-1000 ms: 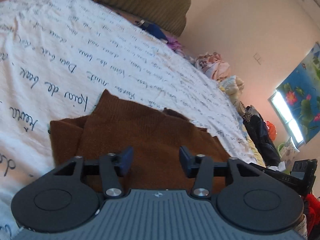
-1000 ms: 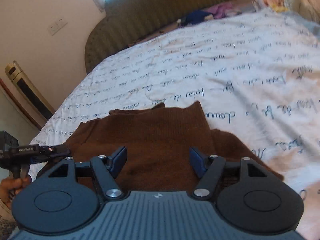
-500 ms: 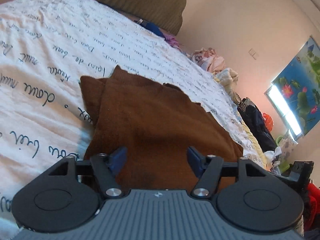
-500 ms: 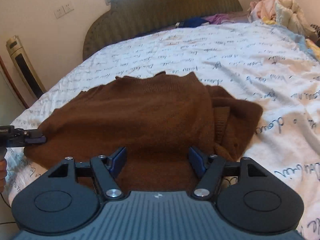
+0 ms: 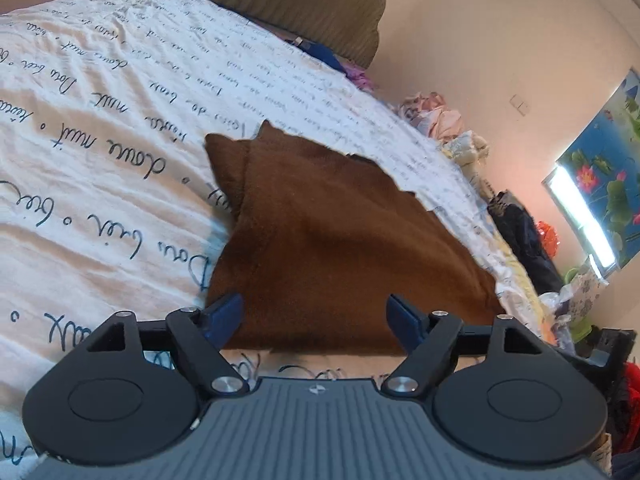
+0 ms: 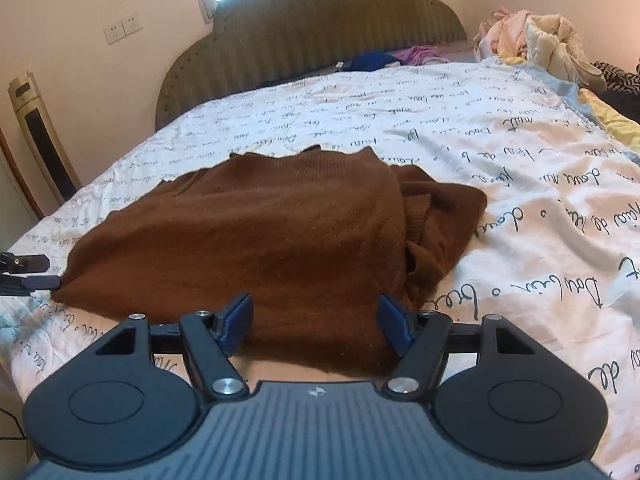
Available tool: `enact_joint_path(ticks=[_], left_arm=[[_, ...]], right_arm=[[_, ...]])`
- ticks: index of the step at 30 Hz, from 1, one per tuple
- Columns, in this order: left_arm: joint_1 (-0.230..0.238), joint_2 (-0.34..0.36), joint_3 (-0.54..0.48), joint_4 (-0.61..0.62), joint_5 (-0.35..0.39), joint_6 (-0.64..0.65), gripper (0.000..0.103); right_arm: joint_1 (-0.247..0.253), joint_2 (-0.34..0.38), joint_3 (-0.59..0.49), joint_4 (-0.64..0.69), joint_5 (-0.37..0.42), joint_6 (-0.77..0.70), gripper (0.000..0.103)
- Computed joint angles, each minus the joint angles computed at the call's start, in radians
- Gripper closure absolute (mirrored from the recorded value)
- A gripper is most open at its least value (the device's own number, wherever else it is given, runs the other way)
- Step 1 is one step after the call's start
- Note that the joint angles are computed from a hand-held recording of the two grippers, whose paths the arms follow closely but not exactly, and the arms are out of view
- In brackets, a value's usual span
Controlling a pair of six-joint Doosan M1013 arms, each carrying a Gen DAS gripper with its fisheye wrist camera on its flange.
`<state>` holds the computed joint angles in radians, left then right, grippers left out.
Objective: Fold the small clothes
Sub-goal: 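Move both open grippers over the folded sweater to reposition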
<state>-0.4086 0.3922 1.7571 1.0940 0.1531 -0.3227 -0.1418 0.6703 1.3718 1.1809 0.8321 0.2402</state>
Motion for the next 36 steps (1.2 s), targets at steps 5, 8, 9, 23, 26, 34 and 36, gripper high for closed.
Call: enact_joint_path(ticks=[5,8,9,23,26,34,36], left_arm=[[-0.024,0.002,-0.009,-0.066,0.095,0.116,0.025],[-0.002,-0.015,0.006,0.028,0.029,-0.06,0.019],[0.002,-0.013,-0.005,0.003,0.044,-0.049,0.016],[-0.009,0.215,-0.41,-0.378,0.435,0.568,0.008],[-0.013,0.248,-0.432,-0.379,0.482,0.594,0.007],[-0.02,0.242,-0.426,-0.376,0.497,0.617,0.006],[-0.022,0.239,-0.422,-0.373,0.496,0.619,0.006]], right_arm=[[0.021,0.008,0.017,-0.079,-0.061,-0.07,0.03],[0.021,-0.006,0.021,-0.084,-0.062,-0.028,0.03],[0.022,-0.012,0.023,-0.066,-0.072,-0.029,0.03],[0.185,0.071,-0.156,-0.248,-0.297,0.161,0.02],[0.186,0.112,-0.193,-0.343,-0.311,0.257,0.003],[0.158,0.062,-0.124,-0.204,-0.329,0.158,0.002],[0.151,0.05,-0.102,-0.167,-0.317,0.121,0.002]])
